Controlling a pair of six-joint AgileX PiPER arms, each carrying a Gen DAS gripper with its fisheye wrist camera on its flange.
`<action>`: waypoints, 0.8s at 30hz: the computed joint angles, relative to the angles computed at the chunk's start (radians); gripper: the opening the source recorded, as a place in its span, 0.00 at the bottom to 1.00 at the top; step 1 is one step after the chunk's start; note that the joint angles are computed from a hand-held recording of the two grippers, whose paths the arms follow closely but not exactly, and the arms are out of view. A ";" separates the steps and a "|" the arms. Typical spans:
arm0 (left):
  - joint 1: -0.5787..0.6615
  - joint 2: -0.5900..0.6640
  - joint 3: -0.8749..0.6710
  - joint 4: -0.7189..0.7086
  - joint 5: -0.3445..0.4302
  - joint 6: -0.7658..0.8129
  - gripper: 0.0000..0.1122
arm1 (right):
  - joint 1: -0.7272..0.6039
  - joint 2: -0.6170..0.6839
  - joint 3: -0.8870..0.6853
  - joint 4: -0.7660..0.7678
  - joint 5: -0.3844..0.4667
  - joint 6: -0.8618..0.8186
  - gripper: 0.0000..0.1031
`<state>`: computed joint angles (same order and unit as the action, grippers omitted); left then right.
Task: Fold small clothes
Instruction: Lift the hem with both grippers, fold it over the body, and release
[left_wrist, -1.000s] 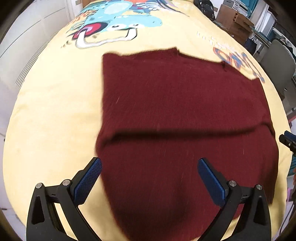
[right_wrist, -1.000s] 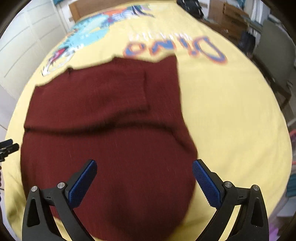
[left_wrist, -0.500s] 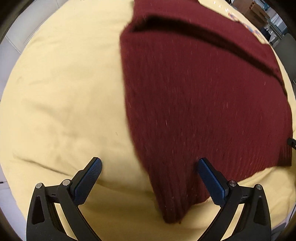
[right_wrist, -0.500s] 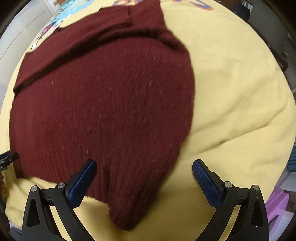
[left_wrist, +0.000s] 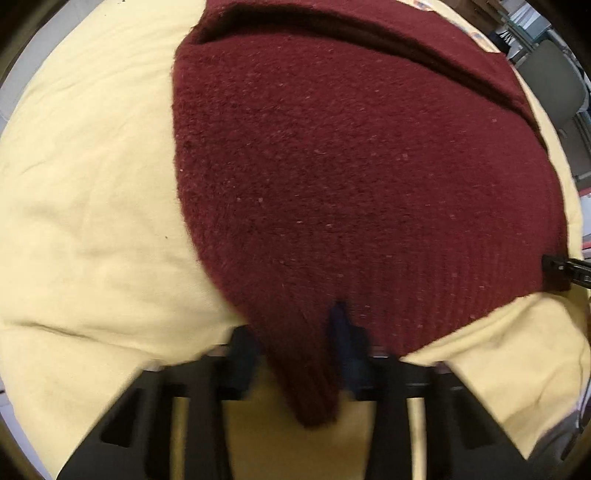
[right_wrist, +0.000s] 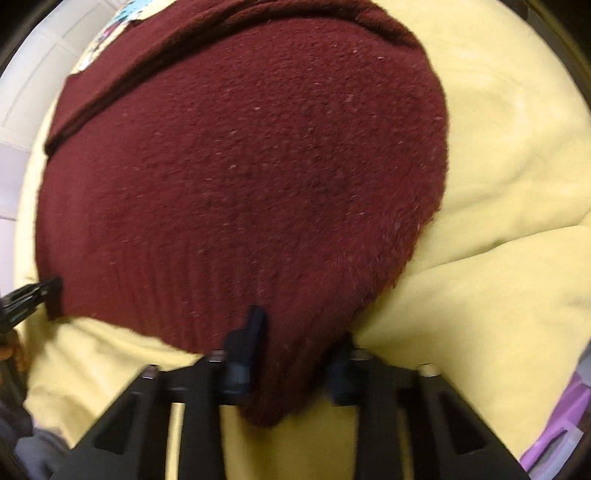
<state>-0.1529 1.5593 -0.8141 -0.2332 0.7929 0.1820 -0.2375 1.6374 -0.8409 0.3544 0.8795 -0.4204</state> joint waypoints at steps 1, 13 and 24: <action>0.006 -0.004 -0.003 -0.029 0.012 0.021 0.09 | -0.007 -0.010 -0.005 0.009 0.009 -0.008 0.15; 0.034 -0.104 -0.191 -0.132 0.129 -0.001 0.08 | -0.111 -0.085 -0.304 0.160 0.189 -0.085 0.12; 0.103 0.142 -0.713 -0.116 0.212 -0.064 0.08 | -0.022 0.110 -0.656 0.185 0.107 0.064 0.12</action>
